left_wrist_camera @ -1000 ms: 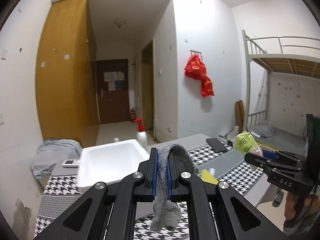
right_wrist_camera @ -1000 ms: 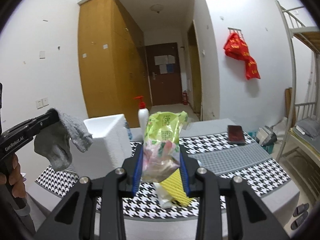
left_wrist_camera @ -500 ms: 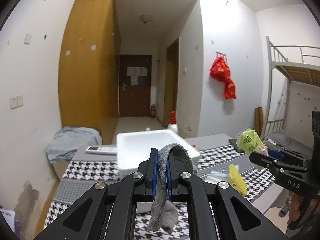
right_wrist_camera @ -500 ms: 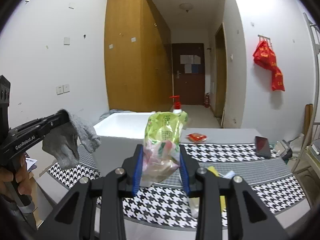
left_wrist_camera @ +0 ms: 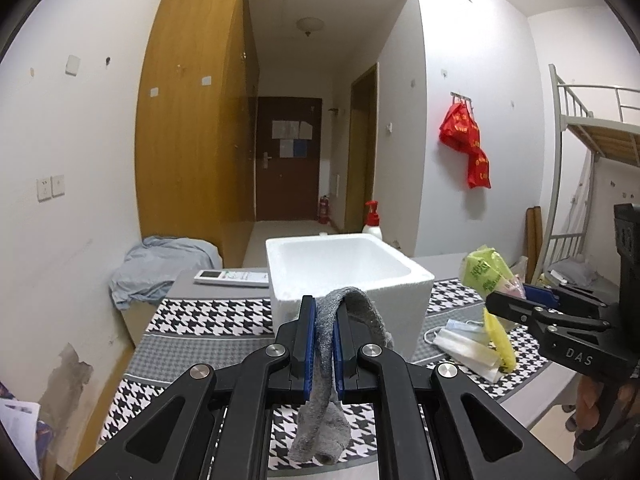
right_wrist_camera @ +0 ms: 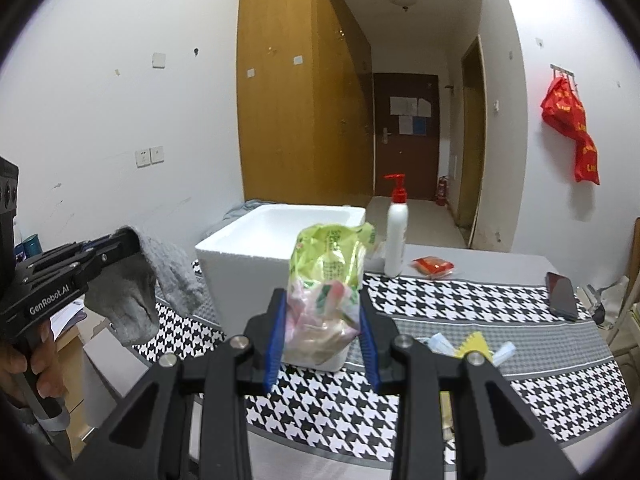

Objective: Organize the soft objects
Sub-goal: 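Lift the sock and snack bag and carry both toward the white foam box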

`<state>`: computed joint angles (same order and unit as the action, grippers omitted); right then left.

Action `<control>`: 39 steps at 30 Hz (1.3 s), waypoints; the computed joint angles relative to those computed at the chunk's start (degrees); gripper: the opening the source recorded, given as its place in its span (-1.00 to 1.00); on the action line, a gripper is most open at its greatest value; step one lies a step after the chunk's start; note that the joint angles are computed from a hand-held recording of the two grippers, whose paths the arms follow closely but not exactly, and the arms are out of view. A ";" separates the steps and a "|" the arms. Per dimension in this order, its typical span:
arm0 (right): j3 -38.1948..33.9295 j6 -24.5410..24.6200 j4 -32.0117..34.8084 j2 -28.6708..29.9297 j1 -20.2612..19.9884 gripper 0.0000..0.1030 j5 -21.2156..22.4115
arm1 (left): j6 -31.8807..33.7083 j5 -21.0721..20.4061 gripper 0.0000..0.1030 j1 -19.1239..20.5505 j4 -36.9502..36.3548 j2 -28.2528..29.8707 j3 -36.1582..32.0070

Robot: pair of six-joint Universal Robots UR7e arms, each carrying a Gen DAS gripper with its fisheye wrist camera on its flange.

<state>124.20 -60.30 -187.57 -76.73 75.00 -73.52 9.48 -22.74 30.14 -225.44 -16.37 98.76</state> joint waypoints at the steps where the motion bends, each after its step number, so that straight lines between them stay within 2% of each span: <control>1: 0.02 -0.15 0.04 0.22 0.09 -0.27 -0.23 | -0.18 0.01 -0.84 0.04 -0.03 0.03 0.10; 14: -0.66 -1.85 2.46 2.05 0.82 -0.27 -2.15 | -5.76 0.56 -0.84 1.26 2.51 -0.31 1.95; 19: -0.91 -1.80 3.11 2.87 1.01 -0.27 -2.61 | -5.80 0.72 -0.84 1.50 3.03 -0.41 1.92; 24: -1.47 -1.81 3.39 3.64 1.57 -0.27 -2.82 | -3.89 1.17 -0.84 1.85 2.18 -0.77 1.30; 29: -2.67 -1.61 3.60 4.51 2.30 -0.27 -3.09 | 1.35 1.97 -0.84 1.76 -1.69 -1.03 0.07; 39: -5.80 0.12 3.76 6.02 3.97 -0.27 -4.15 | 7.53 0.27 -0.84 2.26 -3.52 -1.84 -2.22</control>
